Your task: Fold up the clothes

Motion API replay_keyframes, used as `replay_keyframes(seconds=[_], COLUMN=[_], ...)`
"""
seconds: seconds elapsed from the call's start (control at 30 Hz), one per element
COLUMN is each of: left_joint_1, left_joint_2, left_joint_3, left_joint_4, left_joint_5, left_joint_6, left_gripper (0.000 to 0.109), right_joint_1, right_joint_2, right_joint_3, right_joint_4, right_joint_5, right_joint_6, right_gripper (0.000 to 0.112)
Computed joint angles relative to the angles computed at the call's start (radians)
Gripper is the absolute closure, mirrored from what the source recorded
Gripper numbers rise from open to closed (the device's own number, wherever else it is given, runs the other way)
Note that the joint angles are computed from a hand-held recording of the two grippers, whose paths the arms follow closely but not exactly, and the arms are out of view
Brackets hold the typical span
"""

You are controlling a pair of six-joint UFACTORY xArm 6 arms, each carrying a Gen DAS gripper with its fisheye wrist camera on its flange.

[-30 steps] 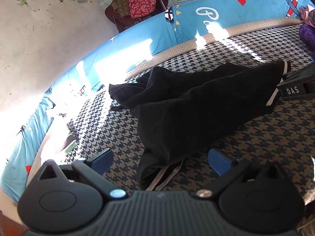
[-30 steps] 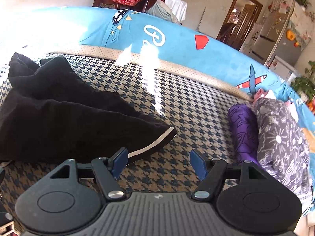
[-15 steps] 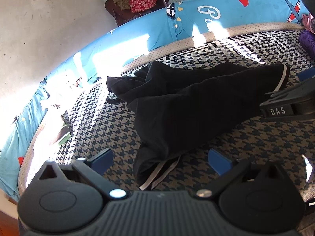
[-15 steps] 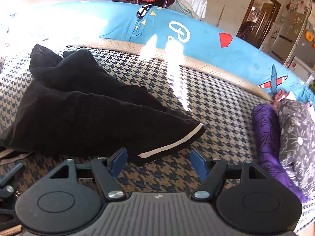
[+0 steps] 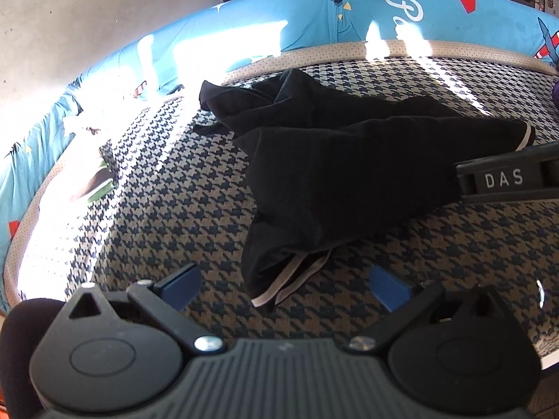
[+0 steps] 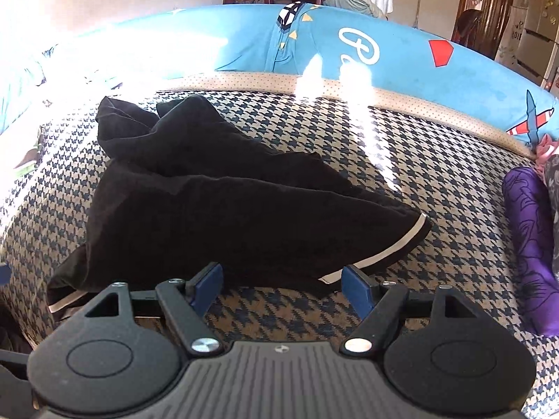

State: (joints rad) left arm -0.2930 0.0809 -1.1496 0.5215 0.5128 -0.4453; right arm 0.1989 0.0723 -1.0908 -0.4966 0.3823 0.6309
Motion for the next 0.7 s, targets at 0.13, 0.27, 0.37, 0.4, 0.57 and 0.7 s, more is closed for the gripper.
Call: replay_keyframes(seconds=[0.13, 0.27, 0.37, 0.4, 0.57, 0.7], left_joint_1=[0.009, 0.006, 0.000, -0.002, -0.008, -0.008], left_joint_2=[0.017, 0.029, 0.038, 0.041, 0.049, 0.052], left_joint_3=[-0.005, -0.006, -0.010, -0.012, -0.018, -0.021], left_joint_4=[-0.069, -0.066, -0.064, -0.063, -0.058, -0.051], left_joint_5=[0.012, 0.020, 0.027, 0.029, 0.035, 0.041], left_joint_6=[0.027, 0.022, 0.022, 0.022, 0.021, 0.014], left_gripper=[0.006, 0.006, 0.006, 0.006, 0.006, 0.006], right_joint_1=[-0.002, -0.012, -0.029, -0.036, -0.055, -0.061], right_joint_2=[0.025, 0.056, 0.065, 0.066, 0.074, 0.075], right_joint_3=[-0.030, -0.088, -0.106, -0.107, -0.121, -0.119], right_joint_4=[0.136, 0.087, -0.007, -0.046, -0.144, -0.102], right_joint_5=[0.008, 0.064, 0.052, 0.038, 0.013, -0.006], right_joint_6=[-0.057, 0.055, 0.169, 0.211, 0.326, 0.303], right_gripper=[0.037, 0.037, 0.037, 0.037, 0.037, 0.037])
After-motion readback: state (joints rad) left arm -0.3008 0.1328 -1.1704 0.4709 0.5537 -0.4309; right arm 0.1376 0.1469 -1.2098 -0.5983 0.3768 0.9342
